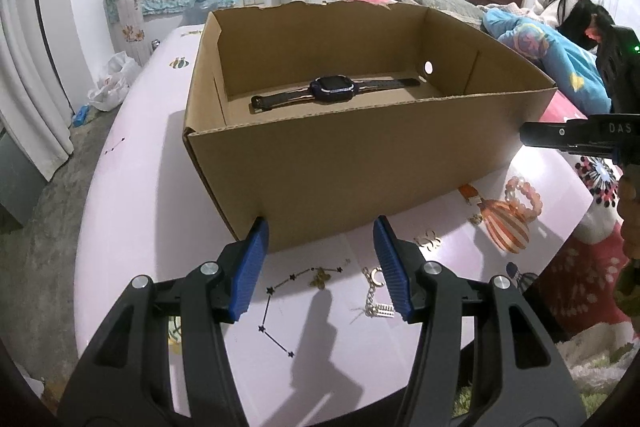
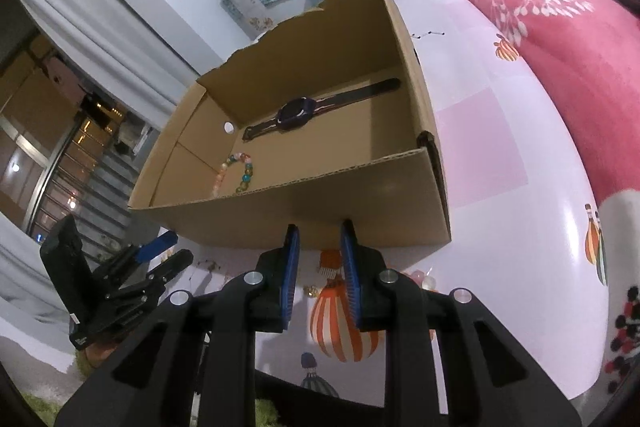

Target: Organize jewelry

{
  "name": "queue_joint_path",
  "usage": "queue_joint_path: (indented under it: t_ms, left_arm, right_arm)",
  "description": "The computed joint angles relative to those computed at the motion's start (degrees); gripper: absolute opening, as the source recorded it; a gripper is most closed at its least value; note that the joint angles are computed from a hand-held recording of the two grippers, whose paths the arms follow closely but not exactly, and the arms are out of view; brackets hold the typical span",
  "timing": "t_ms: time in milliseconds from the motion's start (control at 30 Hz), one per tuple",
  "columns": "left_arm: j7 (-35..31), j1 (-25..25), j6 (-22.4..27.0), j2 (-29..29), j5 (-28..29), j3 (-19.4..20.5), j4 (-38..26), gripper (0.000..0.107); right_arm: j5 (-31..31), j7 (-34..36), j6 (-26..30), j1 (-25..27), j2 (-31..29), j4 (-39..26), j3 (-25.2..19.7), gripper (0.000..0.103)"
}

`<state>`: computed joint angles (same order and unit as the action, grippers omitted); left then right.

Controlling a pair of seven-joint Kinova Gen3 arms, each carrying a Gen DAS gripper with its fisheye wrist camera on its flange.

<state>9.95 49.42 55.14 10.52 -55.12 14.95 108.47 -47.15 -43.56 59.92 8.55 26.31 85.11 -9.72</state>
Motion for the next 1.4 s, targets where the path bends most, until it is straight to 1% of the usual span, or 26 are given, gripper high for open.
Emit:
queue_joint_path:
  t_ms: [133,200,233,267,300,333,367,467,533,600,700,800,867,933,1000,1067,1233,1300,1400]
  left_arm:
    - [-0.33,-0.15,-0.19,-0.07,-0.02,0.02,0.21,0.052]
    - [0.18,0.54,0.66,-0.15,-0.16,0.38,0.24,0.052]
    - [0.01,0.68,0.73,-0.33,-0.05,0.57,0.29,0.052]
    - [-0.27,0.90,0.79,-0.55,0.24,0.89,0.30,0.052]
    - [-0.39,1.04,0.72,-0.67,0.53,1.11,0.34,0.053]
    - [-0.51,1.13,0.39,-0.83,1.03,1.35,0.46,0.054]
    - [-0.53,1.17,-0.14,-1.01,1.68,1.56,0.72,0.055]
    - [-0.35,1.25,-2.38,-0.96,4.16,1.99,1.38,0.055]
    - [0.26,1.75,-3.15,-0.29,5.29,2.07,1.51,0.055]
    - [0.98,2.64,-2.91,0.57,5.49,1.80,1.32,0.055]
    - [1.58,4.42,-0.60,2.17,4.75,1.24,0.37,0.055]
    - [0.37,4.99,0.19,3.15,4.91,0.62,-0.31,0.053]
    - [-0.91,5.38,0.84,3.42,4.73,0.36,-0.74,0.050]
    - [-2.65,5.62,1.27,4.07,4.48,0.17,-1.46,0.047]
    - [-4.72,5.38,0.74,4.42,5.01,-0.03,-1.75,0.043]
    - [-6.75,4.92,-0.37,4.56,5.85,-0.31,-1.92,0.037]
    - [-8.52,4.70,-2.27,4.36,6.04,-1.25,-1.52,0.034]
    - [-9.29,4.36,-3.25,4.03,6.23,-1.41,-1.20,0.031]
    - [-10.81,4.23,-3.38,4.17,6.75,-1.34,-1.72,0.026]
  right_arm:
    - [-0.22,0.43,-1.30,-0.29,-0.88,1.47,-0.04,0.022]
    - [0.08,1.19,-2.23,-0.31,-2.12,2.82,0.15,0.023]
    - [0.33,1.74,-2.54,-0.24,-2.95,3.56,0.32,0.026]
    - [0.70,2.26,-3.05,-0.46,-3.74,4.27,0.47,0.034]
    - [1.03,3.26,-3.69,-0.62,-4.86,5.45,0.54,0.039]
    - [1.33,4.25,-4.18,-0.82,-5.76,6.47,0.64,0.046]
    - [1.67,5.18,-4.59,-1.12,-6.69,7.60,0.76,0.050]
    - [4.92,7.27,-6.56,-3.67,-9.84,11.59,1.34,0.057]
    - [6.73,8.01,-7.56,-5.36,-10.99,13.76,1.69,0.058]
    - [8.01,8.18,-8.76,-6.87,-11.63,15.65,1.95,0.058]
    - [9.53,8.15,-12.14,-9.07,-12.63,18.62,1.95,0.058]
    - [9.65,8.36,-14.67,-10.25,-13.34,20.71,1.75,0.058]
    - [9.52,9.13,-16.90,-10.81,-14.20,22.16,1.51,0.058]
    - [9.73,8.87,-17.89,-11.41,-14.29,22.20,1.56,0.058]
    - [9.73,8.86,-17.64,-11.37,-14.10,21.85,1.66,0.057]
    - [9.86,8.52,-17.59,-11.41,-13.88,21.61,1.74,0.056]
    - [10.21,6.89,-17.78,-11.89,-13.16,20.79,1.47,0.056]
    - [10.50,5.98,-18.32,-12.40,-12.89,20.80,1.23,0.056]
    - [10.95,5.21,-18.22,-12.52,-12.41,20.39,0.99,0.056]
